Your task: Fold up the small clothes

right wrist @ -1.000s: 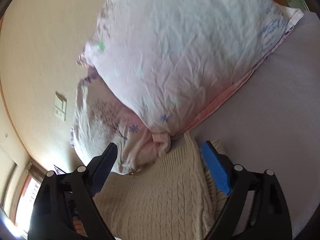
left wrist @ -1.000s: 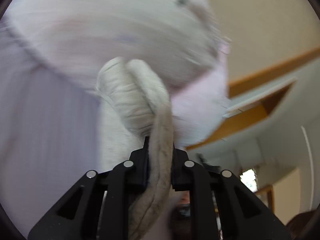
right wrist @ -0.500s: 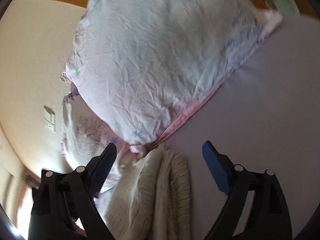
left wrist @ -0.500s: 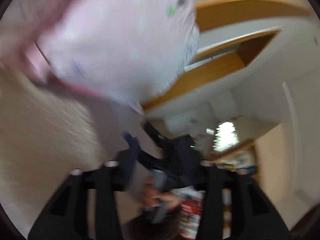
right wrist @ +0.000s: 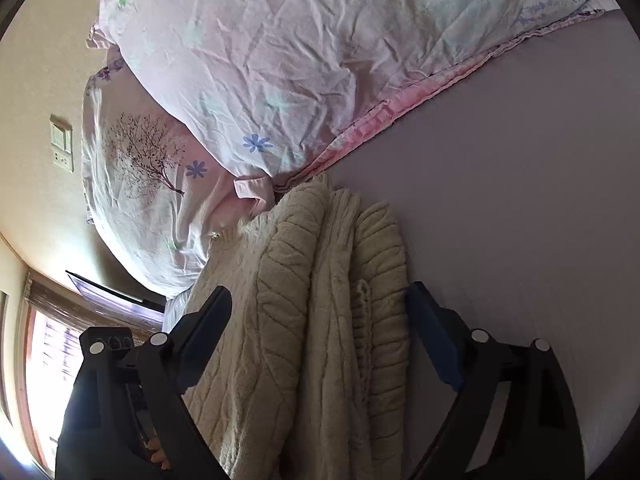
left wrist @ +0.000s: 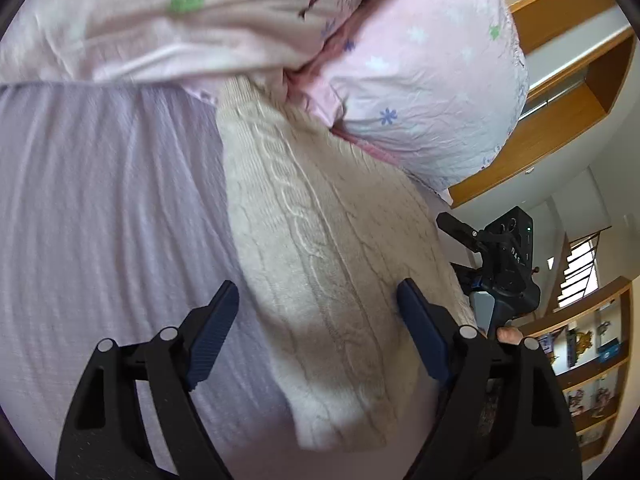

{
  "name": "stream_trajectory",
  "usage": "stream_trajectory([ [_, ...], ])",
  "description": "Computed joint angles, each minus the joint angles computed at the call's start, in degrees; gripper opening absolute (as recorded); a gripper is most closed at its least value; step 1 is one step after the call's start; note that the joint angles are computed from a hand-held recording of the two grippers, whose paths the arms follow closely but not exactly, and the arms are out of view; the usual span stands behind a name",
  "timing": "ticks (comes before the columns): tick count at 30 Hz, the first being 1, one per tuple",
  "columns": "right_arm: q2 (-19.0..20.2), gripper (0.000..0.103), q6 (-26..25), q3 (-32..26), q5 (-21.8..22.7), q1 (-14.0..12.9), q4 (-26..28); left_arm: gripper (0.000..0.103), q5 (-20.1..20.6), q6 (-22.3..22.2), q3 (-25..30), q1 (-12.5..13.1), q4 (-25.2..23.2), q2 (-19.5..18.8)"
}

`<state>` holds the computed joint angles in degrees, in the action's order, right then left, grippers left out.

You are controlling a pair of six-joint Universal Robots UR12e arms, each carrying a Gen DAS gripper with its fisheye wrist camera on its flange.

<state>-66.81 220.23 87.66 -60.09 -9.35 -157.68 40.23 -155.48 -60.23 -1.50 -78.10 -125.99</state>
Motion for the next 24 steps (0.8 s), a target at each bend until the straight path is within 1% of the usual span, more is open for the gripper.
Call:
stream_trajectory([
  [2,-0.3,0.091,-0.8,-0.1,-1.2,0.3,1.5,0.087,-0.1,-0.5,0.2,-0.2,0.0,-0.4],
  [3,-0.1,0.091,-0.4,-0.4,-1.6,0.4,1.5,0.087,-0.1,-0.7,0.1,-0.3,0.0,-0.5],
  [5,-0.2,0.091,-0.2,-0.5,-2.4,0.5,1.9,0.09,-0.7,-2.5,-1.1,-1.1,1.8,-0.4],
  [6,-0.1,0.091,-0.4,-0.8,-3.3,0.7,2.3,0.09,-1.1,-1.9,-2.1,-0.6,2.0,0.4],
  [11,0.4,0.091,-3.3,-1.6,-2.8,1.1,3.3,0.09,-2.5,-3.3,-1.7,-1.3,2.8,-0.1],
  [12,0.4,0.074,-3.9,-1.6,-3.4,1.3,3.2,0.087,-2.6,-3.9,-1.6,-1.6,3.3,-0.3],
  [13,0.5,0.059,-4.6,-1.8,-3.6,1.5,3.8,0.077,-2.6,-3.9,-1.4,-1.7,3.0,-0.5],
  [14,0.9,0.049,-3.6,-1.6,-1.3,1.2,3.0,0.064,-2.6,-3.5,-1.1,-1.8,2.3,-0.6],
  [15,1.0,0.044,-2.4,-1.1,0.0,1.0,1.3,0.06,-2.8,-3.3,-1.1,-1.7,2.3,-0.6],
  [16,1.0,0.041,-2.1,-0.8,0.5,0.9,-0.1,0.051,-3.3,-2.0,-1.0,-1.5,1.5,-0.5],
  [17,1.1,0.038,-1.5,-0.3,1.9,0.9,-2.9,0.046,-3.6,0.6,-0.6,-1.2,-0.2,-0.3],
  [19,2.2,0.037,0.9,0.0,7.4,0.7,-10.2,0.044,-4.5,4.1,-0.9,-0.4,-1.6,0.5],
  [20,2.8,0.037,0.6,-0.6,9.5,1.2,-12.2,0.044,-4.1,5.0,-2.2,0.3,0.5,1.6],
  [21,3.2,0.037,-0.7,-1.4,10.4,1.9,-12.1,0.044,-3.7,5.6,-3.7,1.0,3.2,2.8],
  [22,3.6,0.037,-2.0,-2.3,11.0,2.5,-10.9,0.045,-3.1,5.6,-5.9,2.0,7.5,4.2],
  [23,4.2,0.037,-4.3,-3.6,11.6,3.5,-8.3,0.046,-2.2,5.2,-7.0,2.6,10.4,5.0],
  [24,4.7,0.041,-6.6,-4.8,11.7,4.3,-4.8,0.047,-0.4,4.4,-8.1,3.1,13.4,5.6],
])
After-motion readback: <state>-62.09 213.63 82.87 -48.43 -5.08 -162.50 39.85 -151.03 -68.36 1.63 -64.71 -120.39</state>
